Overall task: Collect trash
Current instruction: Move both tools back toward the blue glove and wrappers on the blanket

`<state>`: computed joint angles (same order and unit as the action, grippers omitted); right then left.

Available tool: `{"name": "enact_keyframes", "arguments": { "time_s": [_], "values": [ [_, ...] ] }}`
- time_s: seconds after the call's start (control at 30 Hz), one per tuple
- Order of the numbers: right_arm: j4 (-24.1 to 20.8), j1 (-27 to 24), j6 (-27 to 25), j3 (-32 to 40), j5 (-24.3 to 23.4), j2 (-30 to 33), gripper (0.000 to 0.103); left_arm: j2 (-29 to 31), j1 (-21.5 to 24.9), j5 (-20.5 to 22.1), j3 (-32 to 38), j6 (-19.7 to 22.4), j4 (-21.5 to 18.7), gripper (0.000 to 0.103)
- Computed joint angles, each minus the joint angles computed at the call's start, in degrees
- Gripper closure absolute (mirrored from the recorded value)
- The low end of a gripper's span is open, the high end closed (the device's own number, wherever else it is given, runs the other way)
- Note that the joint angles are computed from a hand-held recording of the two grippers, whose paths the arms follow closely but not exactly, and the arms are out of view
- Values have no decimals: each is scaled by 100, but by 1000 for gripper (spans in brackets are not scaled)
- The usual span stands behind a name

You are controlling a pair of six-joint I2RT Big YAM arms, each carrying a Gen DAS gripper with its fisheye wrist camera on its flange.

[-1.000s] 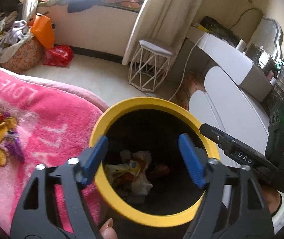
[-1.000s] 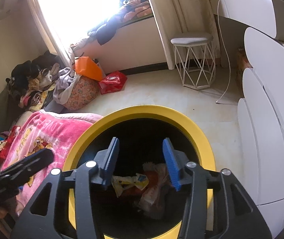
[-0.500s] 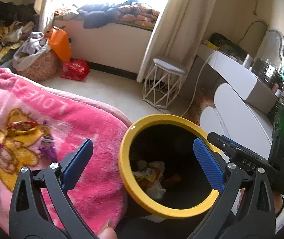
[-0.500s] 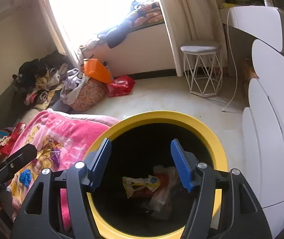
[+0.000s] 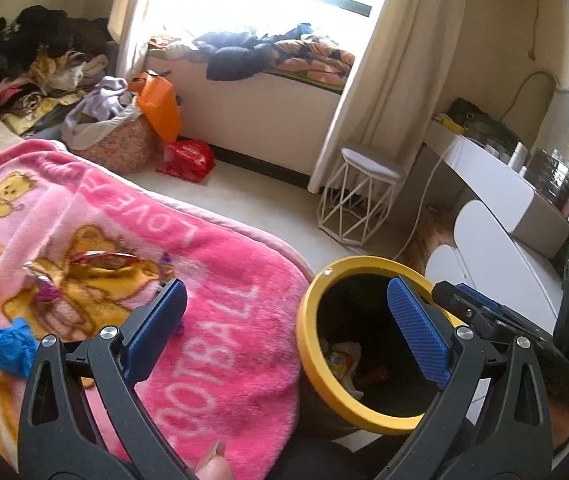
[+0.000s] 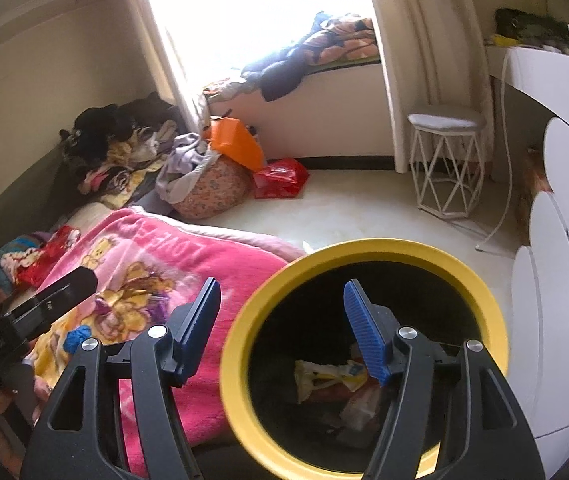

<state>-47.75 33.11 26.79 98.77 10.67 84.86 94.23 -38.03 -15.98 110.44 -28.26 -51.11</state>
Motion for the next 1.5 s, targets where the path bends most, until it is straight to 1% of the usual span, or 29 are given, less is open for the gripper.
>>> {"name": "enact_keyframes", "arguments": {
  "time_s": [0.07, 0.23, 0.33, 0.6, 1.0, 1.2, 1.33, 1.5],
  "values": [
    [20, 56, -41, 56, 5, 36, 34, -106, 37, -47, -123, -20, 57, 11],
    [-41, 180, -189, 309, -14, 209, 34, -313, 122, -173, -348, -17, 145, 11],
    [-74, 274, -262, 487, 0, 339, 31, -465, 179, -270, -514, -39, 223, 11],
    [-174, 449, -472, 936, -19, 654, 29, -776, 362, -475, -852, -141, 306, 11],
    [-449, 647, -761, 1777, -165, 1290, 29, -1171, 686, -680, -1332, -383, 272, 11],
    [-611, 736, -833, 2224, -253, 1665, 29, -1350, 878, -749, -1613, -473, 224, 11],
    [-717, 757, -908, 2488, -333, 1915, 29, -1457, 1014, -749, -1819, -611, 198, 11],
    [-970, 793, -944, 2991, -445, 2362, 29, -1528, 1159, -748, -2026, -725, 156, 11]
  ]
}}
